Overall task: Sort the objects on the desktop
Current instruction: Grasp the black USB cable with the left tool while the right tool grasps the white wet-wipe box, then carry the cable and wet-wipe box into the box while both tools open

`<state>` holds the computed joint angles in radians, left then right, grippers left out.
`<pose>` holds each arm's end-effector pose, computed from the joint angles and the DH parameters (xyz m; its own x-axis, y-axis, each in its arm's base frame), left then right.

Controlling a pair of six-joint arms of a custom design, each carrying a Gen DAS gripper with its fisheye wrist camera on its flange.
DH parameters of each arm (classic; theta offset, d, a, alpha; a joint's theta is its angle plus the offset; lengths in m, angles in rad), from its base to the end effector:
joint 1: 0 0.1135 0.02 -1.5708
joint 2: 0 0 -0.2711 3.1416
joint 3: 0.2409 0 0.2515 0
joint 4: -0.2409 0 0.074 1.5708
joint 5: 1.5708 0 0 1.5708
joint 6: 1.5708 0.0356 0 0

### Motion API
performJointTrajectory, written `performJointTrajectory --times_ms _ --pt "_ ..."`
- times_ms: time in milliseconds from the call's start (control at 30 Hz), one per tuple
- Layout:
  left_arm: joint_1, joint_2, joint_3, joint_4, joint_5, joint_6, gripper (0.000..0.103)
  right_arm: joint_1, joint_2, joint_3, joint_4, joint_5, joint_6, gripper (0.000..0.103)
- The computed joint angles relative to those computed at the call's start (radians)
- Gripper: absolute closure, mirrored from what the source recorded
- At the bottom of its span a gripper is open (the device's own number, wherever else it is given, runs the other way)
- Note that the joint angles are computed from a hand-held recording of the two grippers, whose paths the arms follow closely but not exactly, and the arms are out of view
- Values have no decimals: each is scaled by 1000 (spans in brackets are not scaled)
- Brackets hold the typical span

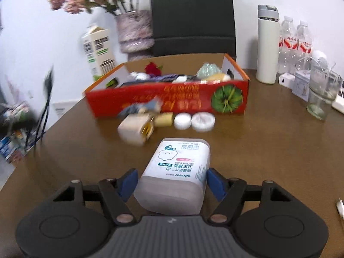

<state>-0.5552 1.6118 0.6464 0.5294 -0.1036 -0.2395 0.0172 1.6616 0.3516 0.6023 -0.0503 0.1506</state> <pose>0.2727 -0.1648 0.1715 -0.4541 0.0040 -0.8909 0.3468 0.9219 -0.1726 0.2487 0.0061 0.0918 -0.6509 0.1387 -0.7464 0.0428 0.9883 0.1463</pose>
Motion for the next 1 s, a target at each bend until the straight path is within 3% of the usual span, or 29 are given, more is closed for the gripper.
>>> performJointTrajectory --times_ms 100,133,167,200,267,333,367,467,533,567,633,733,900,1000 --pt "1 -23 15 -1 34 17 100 -37 -159 -88 -62 -55 -18 37" --pt "-1 -20 29 -4 37 23 100 -48 -208 -99 -90 -60 -29 53" --pt "-4 -19 42 -9 35 27 100 -49 -252 -110 -104 -45 -34 93" --pt "-5 -13 53 -11 34 30 100 -58 -310 -121 -113 -35 -31 103" --pt "2 -2 75 -12 46 35 100 -107 -382 -98 -176 -85 -21 103" --pt "3 24 95 -20 17 40 100 -113 -354 -65 -183 -61 -32 103" --pt "11 23 93 -32 18 36 100 -111 -329 -57 -170 -48 -36 101" --pt "27 15 50 -25 40 9 100 -131 -306 -56 -199 -152 -65 76" --pt "35 12 33 -39 30 -16 100 -99 -307 -82 -211 -192 -121 22" --pt "40 8 20 -38 30 -26 100 -71 -312 -95 -220 -167 -131 17" --pt "50 -3 -7 -26 46 -40 100 -17 -326 -105 -257 -93 -98 17" --pt "47 0 -15 -21 50 -44 100 38 -252 -96 -224 -77 -46 15" --pt "37 -12 -23 -23 45 -40 100 217 -30 -45 -50 207 -70 22" --pt "42 -48 -38 -21 39 -25 100 193 -97 -48 -78 155 -66 22"
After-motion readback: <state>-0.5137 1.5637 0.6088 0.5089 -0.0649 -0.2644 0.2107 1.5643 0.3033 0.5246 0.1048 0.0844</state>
